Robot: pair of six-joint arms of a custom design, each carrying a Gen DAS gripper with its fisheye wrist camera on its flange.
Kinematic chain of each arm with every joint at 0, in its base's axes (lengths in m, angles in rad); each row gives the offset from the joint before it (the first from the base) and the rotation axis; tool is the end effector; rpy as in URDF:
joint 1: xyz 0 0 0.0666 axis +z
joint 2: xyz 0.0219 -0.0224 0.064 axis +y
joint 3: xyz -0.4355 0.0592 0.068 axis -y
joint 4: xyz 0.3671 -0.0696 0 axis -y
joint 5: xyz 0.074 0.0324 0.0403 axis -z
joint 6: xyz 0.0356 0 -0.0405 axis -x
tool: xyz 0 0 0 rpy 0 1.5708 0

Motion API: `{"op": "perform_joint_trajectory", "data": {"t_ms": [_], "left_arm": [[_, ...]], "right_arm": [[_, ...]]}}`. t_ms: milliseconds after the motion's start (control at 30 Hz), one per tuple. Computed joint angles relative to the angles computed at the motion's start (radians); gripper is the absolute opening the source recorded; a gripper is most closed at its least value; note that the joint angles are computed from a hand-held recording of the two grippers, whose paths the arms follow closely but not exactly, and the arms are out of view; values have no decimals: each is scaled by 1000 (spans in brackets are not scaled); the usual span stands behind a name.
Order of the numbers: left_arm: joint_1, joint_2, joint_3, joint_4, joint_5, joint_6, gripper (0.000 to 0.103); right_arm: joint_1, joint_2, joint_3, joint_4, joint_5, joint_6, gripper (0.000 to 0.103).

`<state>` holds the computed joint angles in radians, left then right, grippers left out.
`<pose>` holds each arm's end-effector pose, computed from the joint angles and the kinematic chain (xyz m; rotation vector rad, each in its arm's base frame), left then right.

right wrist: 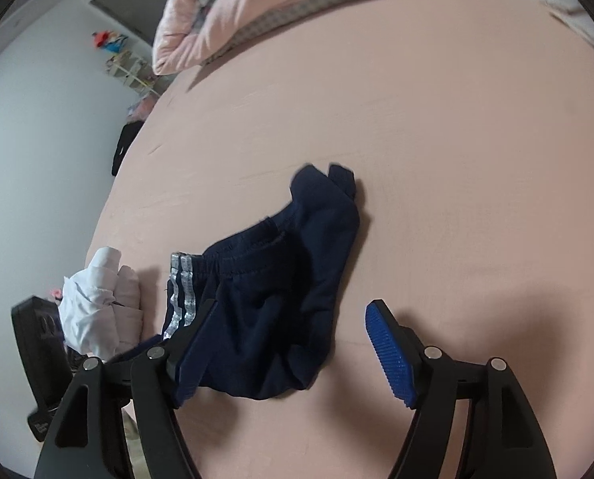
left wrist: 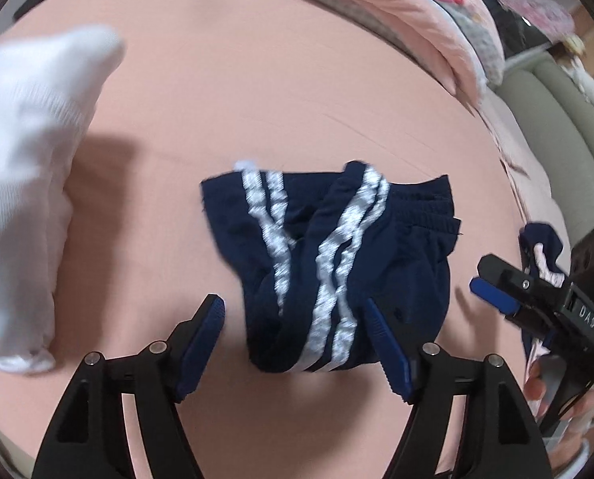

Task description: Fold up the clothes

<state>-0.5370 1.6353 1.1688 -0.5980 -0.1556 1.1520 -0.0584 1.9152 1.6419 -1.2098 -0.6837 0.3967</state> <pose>0.4309 -0.2506 0.3001 -0.8584 2.5252 -0.3777 0.5954 -0.0127 0.3173 -0.5066 2.7105 0.9284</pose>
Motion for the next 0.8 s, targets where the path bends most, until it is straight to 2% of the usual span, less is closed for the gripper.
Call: {"op": "perform_joint_trajectory", "data": {"t_ms": [133, 267, 367, 467, 533, 667, 800], "left_arm": [[3, -19, -58, 78, 24, 50, 71], [0, -18, -50, 72, 11, 29, 71], [1, -1, -29, 53, 17, 8, 72], [4, 10, -25, 67, 14, 6, 78], [7, 11, -37, 106, 8, 16, 81], [12, 9, -62, 171, -13, 21, 81], [25, 19, -63, 220, 8, 14, 81]], "right_arm": [[-4, 17, -17, -6, -31, -46, 74], [-8, 39, -23, -24, -59, -77, 74], [-11, 46, -35, -5, -88, -105, 75], [-15, 59, -29, -7, -128, -131, 77], [-19, 73, -21, -12, -157, -147, 77], [-33, 92, -14, -16, -237, -184, 78], [-37, 105, -15, -13, -289, -199, 78]]}}
